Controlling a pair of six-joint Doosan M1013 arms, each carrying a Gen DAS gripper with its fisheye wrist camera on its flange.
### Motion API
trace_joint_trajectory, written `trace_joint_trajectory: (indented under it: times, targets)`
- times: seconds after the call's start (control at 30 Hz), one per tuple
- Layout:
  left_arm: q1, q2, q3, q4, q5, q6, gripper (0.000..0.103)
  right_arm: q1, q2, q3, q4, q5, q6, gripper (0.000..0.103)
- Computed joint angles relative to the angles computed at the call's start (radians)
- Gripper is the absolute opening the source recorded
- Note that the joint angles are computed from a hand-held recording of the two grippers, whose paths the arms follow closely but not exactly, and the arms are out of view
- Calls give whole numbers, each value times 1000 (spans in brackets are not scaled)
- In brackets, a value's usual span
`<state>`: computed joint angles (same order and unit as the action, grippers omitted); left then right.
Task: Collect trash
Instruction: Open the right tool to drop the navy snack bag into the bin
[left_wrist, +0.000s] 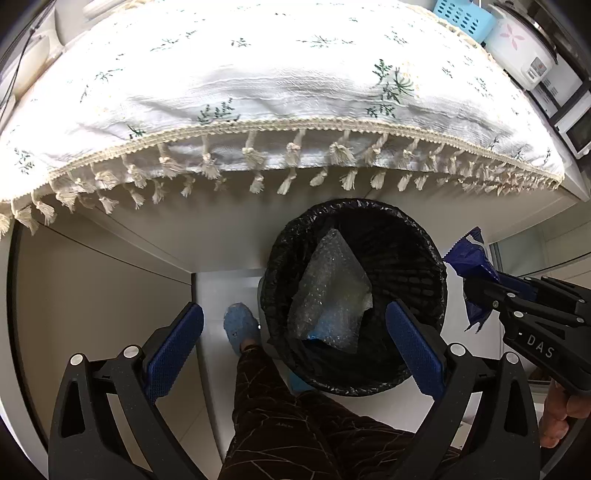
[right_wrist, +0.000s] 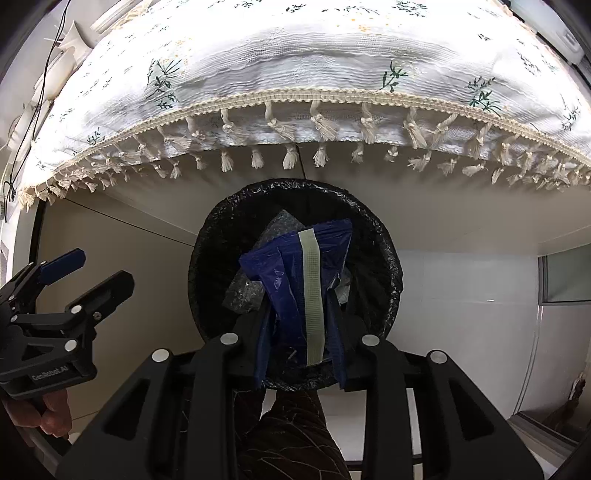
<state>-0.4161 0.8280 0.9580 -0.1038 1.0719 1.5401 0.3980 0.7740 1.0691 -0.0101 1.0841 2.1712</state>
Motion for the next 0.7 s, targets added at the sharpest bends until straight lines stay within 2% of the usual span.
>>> trace_joint_trajectory:
  times: [0.17,0.37,0.57,0.7]
  targets:
    - [2,4,-7,-4,1,0,97,0,1,0,1,-9,7,34]
    - [3,6,-13,-7,6,1,97,0,2,-2,-6,-8,8,47]
    - [1,6,-18,-3,9,-1,97,-1,-7,13,-6,-27,10,64]
    - [4,3,-30,-9,14,-10,97,2,-19,10,-53,-16,34,80]
